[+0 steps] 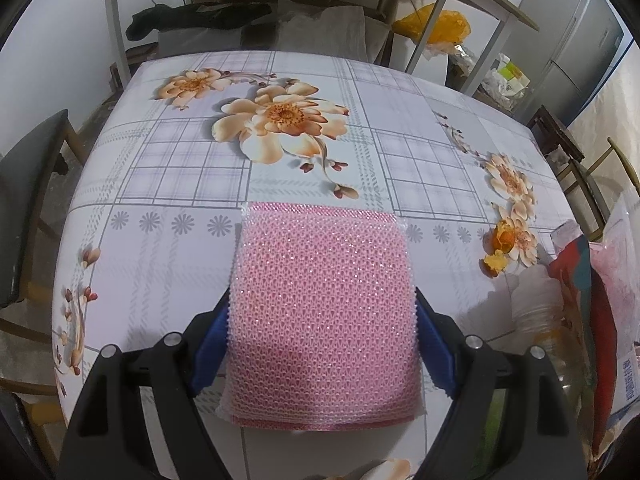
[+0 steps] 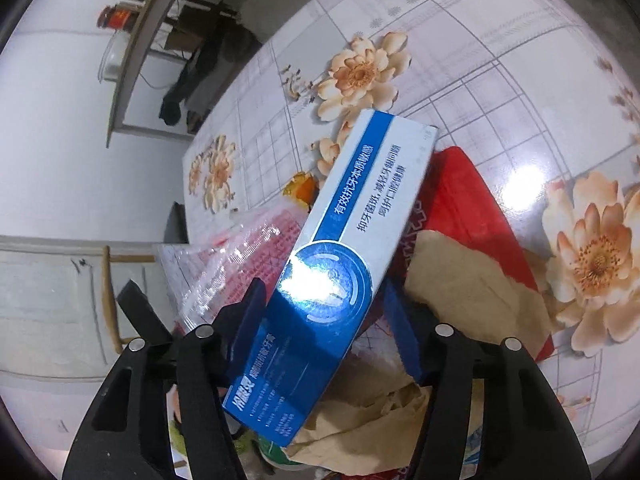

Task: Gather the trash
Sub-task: 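Grasp the blue toothpaste box with the right gripper while the left holds the pad, then carry both items to the wastebasket and open both grippers to drop them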

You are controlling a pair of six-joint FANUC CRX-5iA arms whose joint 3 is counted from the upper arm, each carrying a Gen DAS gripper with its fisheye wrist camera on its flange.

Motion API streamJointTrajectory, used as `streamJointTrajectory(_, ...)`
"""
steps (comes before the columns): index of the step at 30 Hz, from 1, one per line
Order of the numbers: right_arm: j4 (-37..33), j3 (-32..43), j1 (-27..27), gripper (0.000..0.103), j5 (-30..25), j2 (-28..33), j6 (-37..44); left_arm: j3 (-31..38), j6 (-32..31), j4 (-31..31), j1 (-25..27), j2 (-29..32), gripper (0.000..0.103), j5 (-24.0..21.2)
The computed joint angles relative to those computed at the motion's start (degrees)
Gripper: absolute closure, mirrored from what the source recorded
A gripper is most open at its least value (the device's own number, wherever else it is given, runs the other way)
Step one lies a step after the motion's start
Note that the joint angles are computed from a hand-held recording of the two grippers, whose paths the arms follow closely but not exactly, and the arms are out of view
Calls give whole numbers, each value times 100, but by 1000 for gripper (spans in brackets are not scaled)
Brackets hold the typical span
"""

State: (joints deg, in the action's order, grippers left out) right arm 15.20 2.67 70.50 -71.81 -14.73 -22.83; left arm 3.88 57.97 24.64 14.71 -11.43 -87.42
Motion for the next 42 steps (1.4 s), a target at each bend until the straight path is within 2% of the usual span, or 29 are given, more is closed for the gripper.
streamJointTrajectory(5,457,-360,223,52,277,-314,-440,89,57,-205,-59,-41,24,60)
streamJointTrajectory(14,2166,-1465,827,53,1127,-1227,-1779,175,-29,233,290,-175,24,68)
streamJointTrajectory(21,3170,-2071,1343,53,1059,-1761,-2606,337,-114,784,682,-278,24,-97)
streamJointTrajectory(27,4175,-2583,2147,53,523,-2250,-3471,661,-235,1444,842,-327,24,-340)
streamJointTrajectory(30,4710,-2798,2872,53,-164,-2476,-3940,818,-284,1826,807,-328,24,-480)
streamJointTrajectory(34,5256,-2977,3821,53,-1233,-2604,-4479,1123,-254,2324,406,-228,24,-744)
streamJointTrajectory(37,5642,-3079,4914,53,-2488,-2627,-4995,1514,-90,2409,-239,14,24,-912)
streamJointTrajectory(41,5911,-3142,6713,53,-4664,-2446,-5871,2352,332,2107,-1449,519,24,-1076)
streamJointTrajectory(42,5883,-3122,6990,53,-5035,-2362,-6059,2652,520,2035,-1869,737,24,-1152)
